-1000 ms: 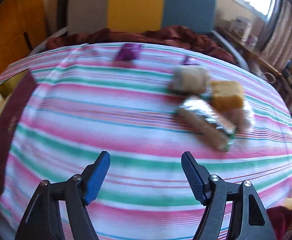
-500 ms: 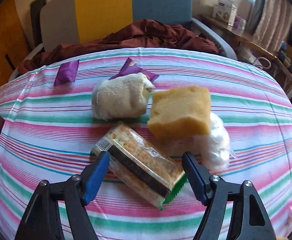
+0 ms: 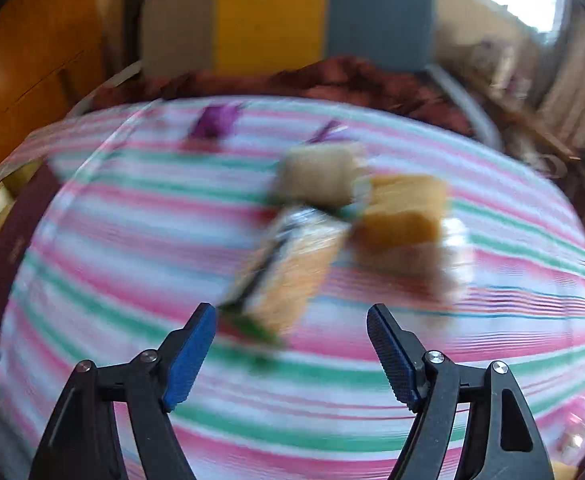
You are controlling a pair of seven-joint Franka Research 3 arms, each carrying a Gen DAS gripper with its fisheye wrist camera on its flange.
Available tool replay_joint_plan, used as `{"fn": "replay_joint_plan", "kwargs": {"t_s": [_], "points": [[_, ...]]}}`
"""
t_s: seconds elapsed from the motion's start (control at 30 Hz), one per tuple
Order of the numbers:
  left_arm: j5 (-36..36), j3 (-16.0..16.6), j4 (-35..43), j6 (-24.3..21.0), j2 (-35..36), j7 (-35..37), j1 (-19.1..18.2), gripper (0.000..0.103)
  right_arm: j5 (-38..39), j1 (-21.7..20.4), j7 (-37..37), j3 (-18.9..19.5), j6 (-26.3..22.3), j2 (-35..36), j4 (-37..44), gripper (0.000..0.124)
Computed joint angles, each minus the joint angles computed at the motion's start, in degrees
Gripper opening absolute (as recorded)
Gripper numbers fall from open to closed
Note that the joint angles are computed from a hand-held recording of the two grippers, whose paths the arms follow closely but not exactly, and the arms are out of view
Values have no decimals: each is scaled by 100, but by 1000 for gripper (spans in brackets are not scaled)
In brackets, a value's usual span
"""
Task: Organize objects
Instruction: 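Grasp the plastic-wrapped white ball with the right tool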
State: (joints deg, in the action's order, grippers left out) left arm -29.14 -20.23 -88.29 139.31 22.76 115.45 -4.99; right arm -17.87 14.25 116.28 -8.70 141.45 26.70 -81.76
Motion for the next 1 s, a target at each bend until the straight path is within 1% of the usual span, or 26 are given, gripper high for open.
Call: {"fn": "replay_joint_plan", "kwargs": {"t_s": [0.03, 0.07, 0.13, 0.23, 0.27, 0.33, 0.4, 0.43, 0.47, 0.6, 0.73, 0.8, 0.87, 0.93, 1.0], "points": [[22, 2, 34, -31, 27, -32, -18, 48, -304, 116, 362, -253, -106, 82, 124, 78], [49, 3, 43, -41, 35, -52, -35, 48, -415, 103, 552, -365, -261, 199, 299, 78], [150, 12, 86, -75, 61, -80, -79, 48, -359, -67, 555, -369, -662, 530, 792, 75], [260, 16, 72, -51, 43, -53, -116, 48, -179, -293, 223, -284, -1378, 1133, 1670, 65], [314, 28, 84, -48, 51, -71, -135, 48, -38, -382, 146, -231, -1571, 1348, 1983, 59], [356, 31, 106, -65, 69, -113, -143, 48, 157, -502, 53, -168, -1593, 1593, 2280, 54], [443, 50, 180, -103, 127, -204, -177, 48, 206, -498, 164, -215, -1487, 1660, 2308, 51], [485, 56, 235, -142, 167, -264, -194, 48, 248, -501, 205, -208, -1376, 1632, 2242, 47], [484, 40, 286, -178, 207, -284, -187, 48, 341, -533, 208, -168, -1313, 1616, 2208, 37], [601, -3, 530, -271, 371, -331, -251, 48, 646, -545, 246, -61, -1326, 1391, 1917, 37], [703, -69, 923, -438, 639, -385, -352, 48, 736, -404, 444, -17, -1263, 668, 886, 37], [755, -112, 1116, -496, 775, -346, -406, 48, 727, -346, 557, 10, -1133, 289, 325, 37], [784, -160, 1437, -670, 991, -350, -472, 48, 766, -322, 774, 40, -1010, 2, -87, 37], [814, -189, 1767, -787, 1212, -392, -560, 48, 870, -353, 1040, 81, -684, -255, -513, 37], [1046, -114, 2274, -932, 1517, -562, -772, 48, 1018, -418, 1140, 148, -409, -454, -859, 37]]}}
